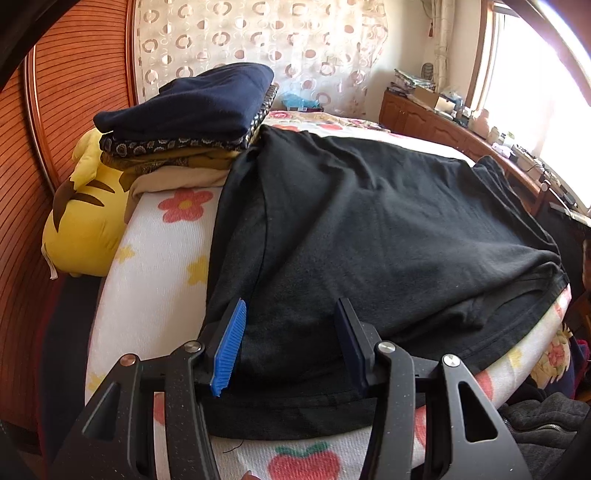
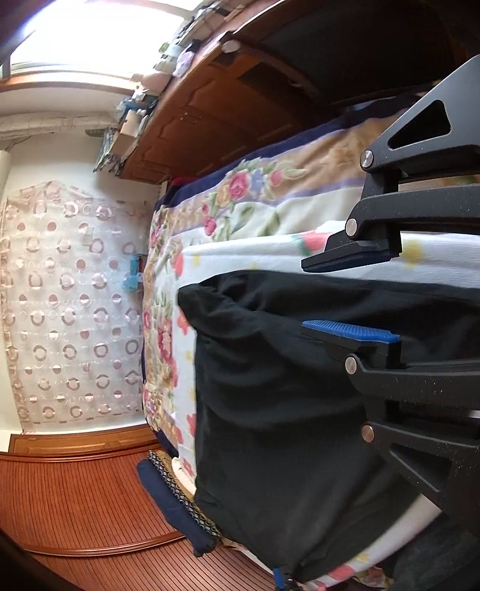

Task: Fold small clothes

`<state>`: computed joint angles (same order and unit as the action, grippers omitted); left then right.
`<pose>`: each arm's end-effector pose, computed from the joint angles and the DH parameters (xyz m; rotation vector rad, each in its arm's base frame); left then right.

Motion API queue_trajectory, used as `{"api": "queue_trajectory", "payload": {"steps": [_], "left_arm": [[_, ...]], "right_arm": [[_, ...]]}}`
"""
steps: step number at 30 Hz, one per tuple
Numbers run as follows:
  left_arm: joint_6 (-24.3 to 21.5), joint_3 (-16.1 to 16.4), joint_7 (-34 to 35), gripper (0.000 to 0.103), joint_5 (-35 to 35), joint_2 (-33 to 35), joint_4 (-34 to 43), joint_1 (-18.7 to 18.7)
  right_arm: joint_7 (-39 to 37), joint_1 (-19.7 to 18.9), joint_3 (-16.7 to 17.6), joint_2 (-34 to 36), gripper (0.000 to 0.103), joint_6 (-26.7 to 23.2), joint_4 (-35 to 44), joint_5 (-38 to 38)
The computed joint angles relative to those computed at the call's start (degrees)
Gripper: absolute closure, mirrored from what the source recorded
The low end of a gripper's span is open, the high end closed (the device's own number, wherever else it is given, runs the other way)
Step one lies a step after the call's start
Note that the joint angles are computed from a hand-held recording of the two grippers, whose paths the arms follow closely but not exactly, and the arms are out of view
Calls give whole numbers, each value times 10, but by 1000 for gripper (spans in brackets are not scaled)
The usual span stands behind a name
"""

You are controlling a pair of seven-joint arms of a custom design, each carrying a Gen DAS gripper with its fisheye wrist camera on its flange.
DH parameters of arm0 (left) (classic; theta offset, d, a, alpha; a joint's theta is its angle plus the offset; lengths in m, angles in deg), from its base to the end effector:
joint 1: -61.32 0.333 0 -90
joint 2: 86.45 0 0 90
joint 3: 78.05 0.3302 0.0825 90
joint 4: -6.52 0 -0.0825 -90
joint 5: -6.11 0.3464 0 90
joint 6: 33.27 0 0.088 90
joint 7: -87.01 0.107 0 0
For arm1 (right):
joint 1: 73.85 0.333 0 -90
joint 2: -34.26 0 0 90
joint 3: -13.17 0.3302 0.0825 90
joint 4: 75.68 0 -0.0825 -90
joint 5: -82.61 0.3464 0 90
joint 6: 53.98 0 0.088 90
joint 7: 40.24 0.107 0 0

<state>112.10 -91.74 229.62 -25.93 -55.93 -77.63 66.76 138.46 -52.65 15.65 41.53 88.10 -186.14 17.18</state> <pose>0.7139 -0.0580 0.4645 -1.2420 2.3999 -0.9912 0.5412 0.2398 0.4989 -1.4013 1.9805 -1.0046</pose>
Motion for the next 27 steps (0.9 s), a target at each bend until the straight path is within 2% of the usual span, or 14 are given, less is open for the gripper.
{"api": "queue_trajectory", "payload": {"steps": [3, 7, 9, 16, 18, 20, 22, 24, 27], "left_arm": [[8, 0, 2, 52, 2, 0, -3, -2], [14, 0, 4, 52, 3, 0, -5, -2], [17, 0, 3, 52, 4, 1, -5, -2], [27, -4, 10, 52, 1, 1, -9, 0], [26, -5, 9, 52, 0, 2, -8, 0], [30, -6, 14, 52, -1, 1, -10, 1], [34, -7, 20, 52, -2, 0, -13, 1], [36, -7, 22, 52, -3, 0, -13, 1], [31, -4, 13, 52, 0, 0, -13, -1]], "right_arm": [[-33, -11, -12, 45, 66, 15, 61, 11], [-88, -22, -34, 104, 55, 47, 139, 65], [-124, -30, -42, 134, 54, 56, 177, 110], [-238, -47, -55, 228, 54, 9, 317, 270], [-262, -49, -58, 250, 54, 6, 349, 302], [-279, -51, -61, 256, 55, 24, 352, 328], [-289, -40, -78, 261, 76, 34, 360, 324], [-297, -33, -87, 250, 96, 60, 336, 315], [-233, -6, -128, 219, 97, 108, 279, 262]]}}
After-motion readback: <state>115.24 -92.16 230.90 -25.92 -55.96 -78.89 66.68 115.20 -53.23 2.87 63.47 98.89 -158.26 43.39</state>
